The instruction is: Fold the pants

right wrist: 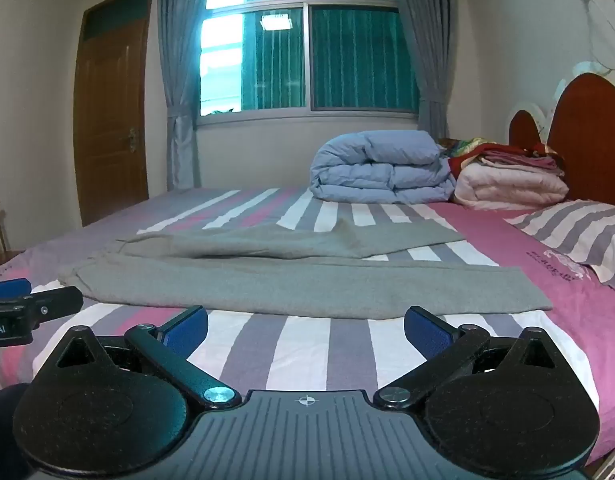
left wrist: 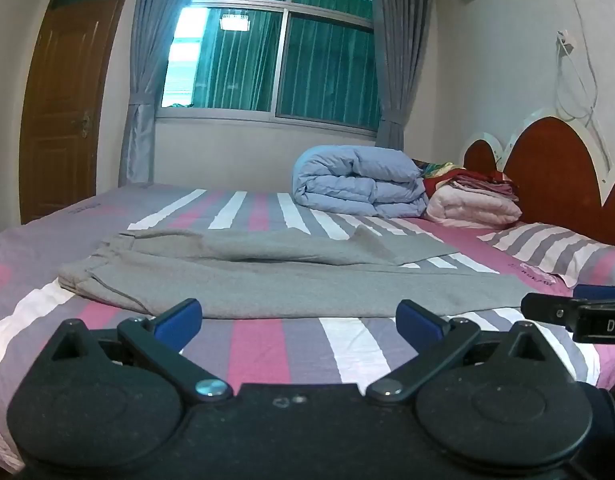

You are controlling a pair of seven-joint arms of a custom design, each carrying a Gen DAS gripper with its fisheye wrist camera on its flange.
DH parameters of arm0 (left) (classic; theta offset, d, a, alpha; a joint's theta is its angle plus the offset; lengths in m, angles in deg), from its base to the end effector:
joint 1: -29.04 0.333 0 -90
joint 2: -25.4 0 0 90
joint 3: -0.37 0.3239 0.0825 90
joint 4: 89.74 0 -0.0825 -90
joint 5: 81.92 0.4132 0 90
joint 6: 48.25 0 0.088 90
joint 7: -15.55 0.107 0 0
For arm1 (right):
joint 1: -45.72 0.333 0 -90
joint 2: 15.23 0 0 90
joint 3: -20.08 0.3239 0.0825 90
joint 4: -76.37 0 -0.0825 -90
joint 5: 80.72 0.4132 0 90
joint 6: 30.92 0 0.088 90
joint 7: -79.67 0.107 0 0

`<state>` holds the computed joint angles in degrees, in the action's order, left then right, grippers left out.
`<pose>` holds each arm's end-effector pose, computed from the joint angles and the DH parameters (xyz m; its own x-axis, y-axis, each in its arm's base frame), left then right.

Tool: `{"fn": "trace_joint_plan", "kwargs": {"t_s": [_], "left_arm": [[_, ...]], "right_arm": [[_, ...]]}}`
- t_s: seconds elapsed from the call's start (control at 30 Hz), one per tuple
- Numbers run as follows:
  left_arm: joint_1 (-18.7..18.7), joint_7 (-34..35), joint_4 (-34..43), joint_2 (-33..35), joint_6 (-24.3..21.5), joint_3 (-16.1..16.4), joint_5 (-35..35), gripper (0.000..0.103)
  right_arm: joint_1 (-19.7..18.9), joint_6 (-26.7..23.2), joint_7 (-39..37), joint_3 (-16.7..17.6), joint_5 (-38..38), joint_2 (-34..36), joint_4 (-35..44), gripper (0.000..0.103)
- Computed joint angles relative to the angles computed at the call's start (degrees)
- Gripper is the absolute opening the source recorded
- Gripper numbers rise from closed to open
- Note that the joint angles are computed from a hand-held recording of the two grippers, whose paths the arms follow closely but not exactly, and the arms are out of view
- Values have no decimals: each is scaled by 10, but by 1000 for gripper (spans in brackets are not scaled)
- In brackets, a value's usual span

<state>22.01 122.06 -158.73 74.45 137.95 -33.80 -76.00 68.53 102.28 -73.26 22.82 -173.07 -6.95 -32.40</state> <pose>0.7336 -0.3784 0.4717 -0.6116 -0.7886 0.0639 -0.2373 0.1057 -0.9657 0.6005 0.2660 0.4654 -0.4279 -0.8992 -0.0919 -0.2248 0.2044 -0.9527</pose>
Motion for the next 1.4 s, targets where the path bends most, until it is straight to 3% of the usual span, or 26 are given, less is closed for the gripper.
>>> {"fn": "trace_joint_plan", "kwargs": {"t_s": [0.33, 0.73, 0.8, 1.4], "left_arm": [[10, -5, -10, -7, -7, -7, -3, 97], [5, -1, -3, -2, -11, 0, -11, 97], [-7, -10, -5, -11, -14, 16, -20, 97], [-9, -4, -3, -10, -17, 18, -31, 97]], "right_arm": [[1, 3, -12, -1, 12, 3, 7, 103], [-7, 6, 3, 3, 6, -13, -16, 103], [-7, 6, 1, 3, 9, -11, -13, 103], [-7, 6, 7, 2, 9, -9, -14, 103]]}}
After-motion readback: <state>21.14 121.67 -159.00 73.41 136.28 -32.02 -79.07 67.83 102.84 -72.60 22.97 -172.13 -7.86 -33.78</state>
